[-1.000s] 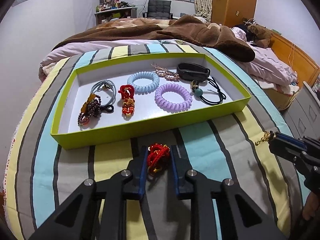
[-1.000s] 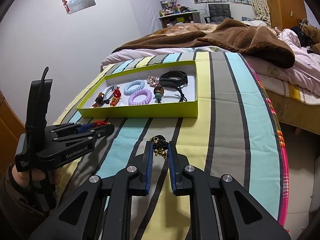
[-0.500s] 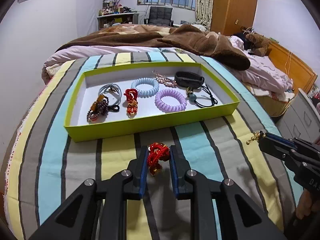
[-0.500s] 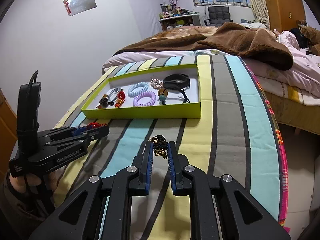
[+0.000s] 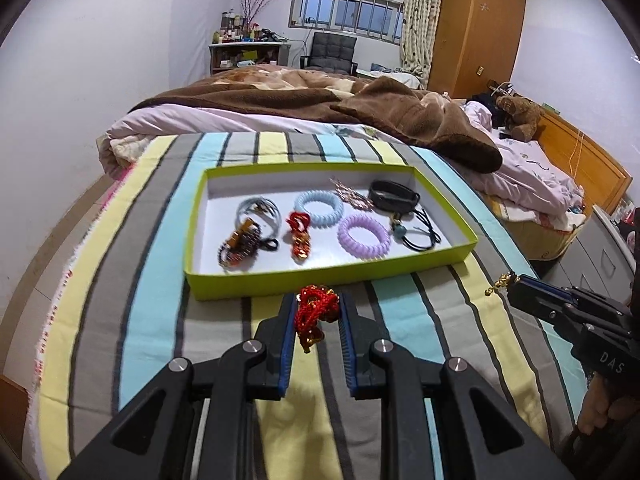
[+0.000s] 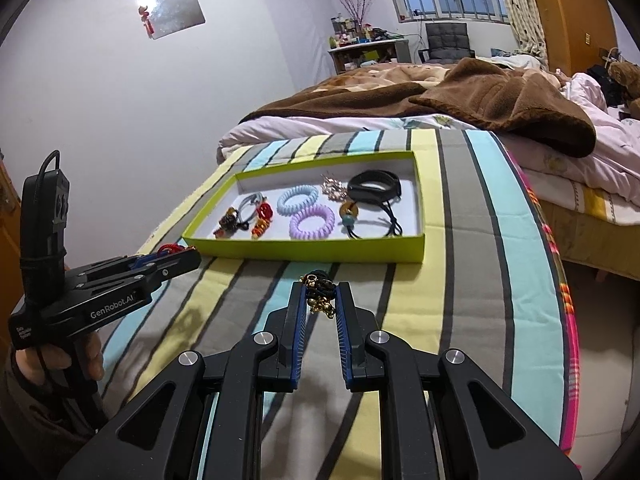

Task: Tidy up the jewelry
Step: 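Carry the red clip and the brooch over the box with both grippers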

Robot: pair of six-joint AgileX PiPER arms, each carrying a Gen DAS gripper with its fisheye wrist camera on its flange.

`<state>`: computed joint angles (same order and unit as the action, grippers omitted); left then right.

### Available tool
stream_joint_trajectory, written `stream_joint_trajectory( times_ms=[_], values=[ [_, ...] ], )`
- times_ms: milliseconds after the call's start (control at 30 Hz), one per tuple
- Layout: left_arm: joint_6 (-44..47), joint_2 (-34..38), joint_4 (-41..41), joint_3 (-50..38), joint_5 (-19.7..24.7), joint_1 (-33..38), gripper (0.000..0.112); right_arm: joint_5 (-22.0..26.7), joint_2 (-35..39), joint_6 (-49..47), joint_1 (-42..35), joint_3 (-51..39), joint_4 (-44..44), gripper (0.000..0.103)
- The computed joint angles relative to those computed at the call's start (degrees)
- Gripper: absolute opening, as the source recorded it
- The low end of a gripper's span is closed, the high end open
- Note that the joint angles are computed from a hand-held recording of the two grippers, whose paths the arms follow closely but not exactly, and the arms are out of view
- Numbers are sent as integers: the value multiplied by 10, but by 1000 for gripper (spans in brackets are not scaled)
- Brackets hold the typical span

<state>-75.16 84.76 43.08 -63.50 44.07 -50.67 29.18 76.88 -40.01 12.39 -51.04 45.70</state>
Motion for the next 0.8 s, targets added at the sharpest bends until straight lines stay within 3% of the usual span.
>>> stream_joint_trajectory(
  times_ms=[367, 800],
  values=[
    [84, -8, -41, -18, -28, 72, 21, -3, 55, 29, 39, -75, -19, 15],
    [261, 68, -161, -107, -76, 175, 21, 18, 189, 88, 77, -211, -76, 15]
  ],
)
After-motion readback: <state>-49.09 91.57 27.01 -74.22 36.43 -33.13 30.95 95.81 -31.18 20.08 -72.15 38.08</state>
